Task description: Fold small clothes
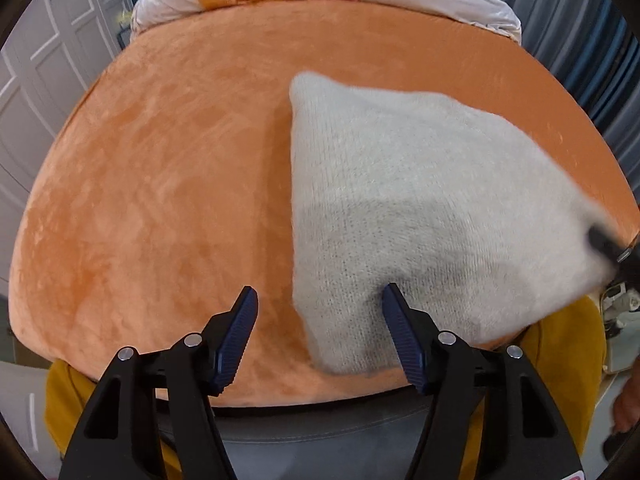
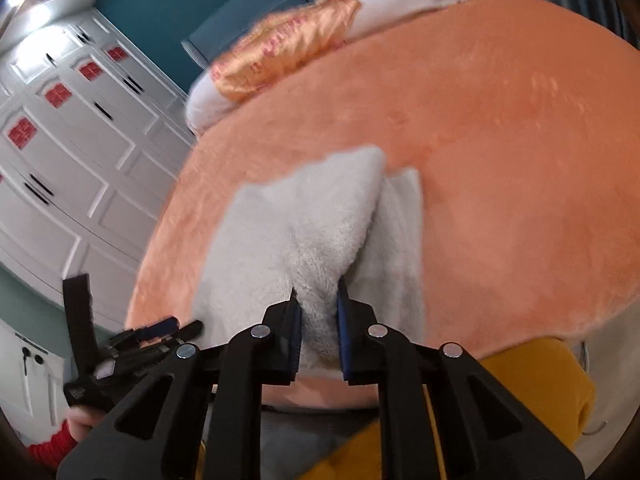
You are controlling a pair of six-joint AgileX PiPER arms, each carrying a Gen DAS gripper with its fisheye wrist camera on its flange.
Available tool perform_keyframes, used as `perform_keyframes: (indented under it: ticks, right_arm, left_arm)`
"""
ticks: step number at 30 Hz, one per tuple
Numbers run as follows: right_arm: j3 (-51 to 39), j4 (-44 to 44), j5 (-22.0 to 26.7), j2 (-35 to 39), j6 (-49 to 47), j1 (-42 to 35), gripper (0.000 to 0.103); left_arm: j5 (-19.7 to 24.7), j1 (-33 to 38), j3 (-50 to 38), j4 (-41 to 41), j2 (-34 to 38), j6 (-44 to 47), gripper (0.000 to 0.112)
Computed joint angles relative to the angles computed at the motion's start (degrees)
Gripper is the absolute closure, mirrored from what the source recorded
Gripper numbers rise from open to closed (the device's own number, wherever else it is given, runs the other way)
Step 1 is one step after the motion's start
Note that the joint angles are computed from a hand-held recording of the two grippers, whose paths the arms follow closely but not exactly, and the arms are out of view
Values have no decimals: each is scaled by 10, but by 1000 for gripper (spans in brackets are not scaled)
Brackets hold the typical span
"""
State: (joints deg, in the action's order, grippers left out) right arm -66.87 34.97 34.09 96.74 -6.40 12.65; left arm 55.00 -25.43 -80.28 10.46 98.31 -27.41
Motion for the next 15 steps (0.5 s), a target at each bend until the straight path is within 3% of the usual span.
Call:
perform_keyframes:
  ticks: [3,5,9,12,15]
  right_arm:
    - [-11,-34,23,60,39,8,87]
    - [3,4,11,50,10,4,84]
    - [-23,-12,29,40,43,1,79]
    - [-54,-15,27,39,47,-8,67]
    - [-100,-16,37,58,50,-21,66]
  left_arm:
    - [6,-6,-3,5,17,-1,50]
    - [9,-15,-1,23,19,-18,50]
    - [10,-22,3,38,19,-30,50]
    - [12,-24,2,41,22,-36,50]
    - [10,-22,7,39,20,-42,47]
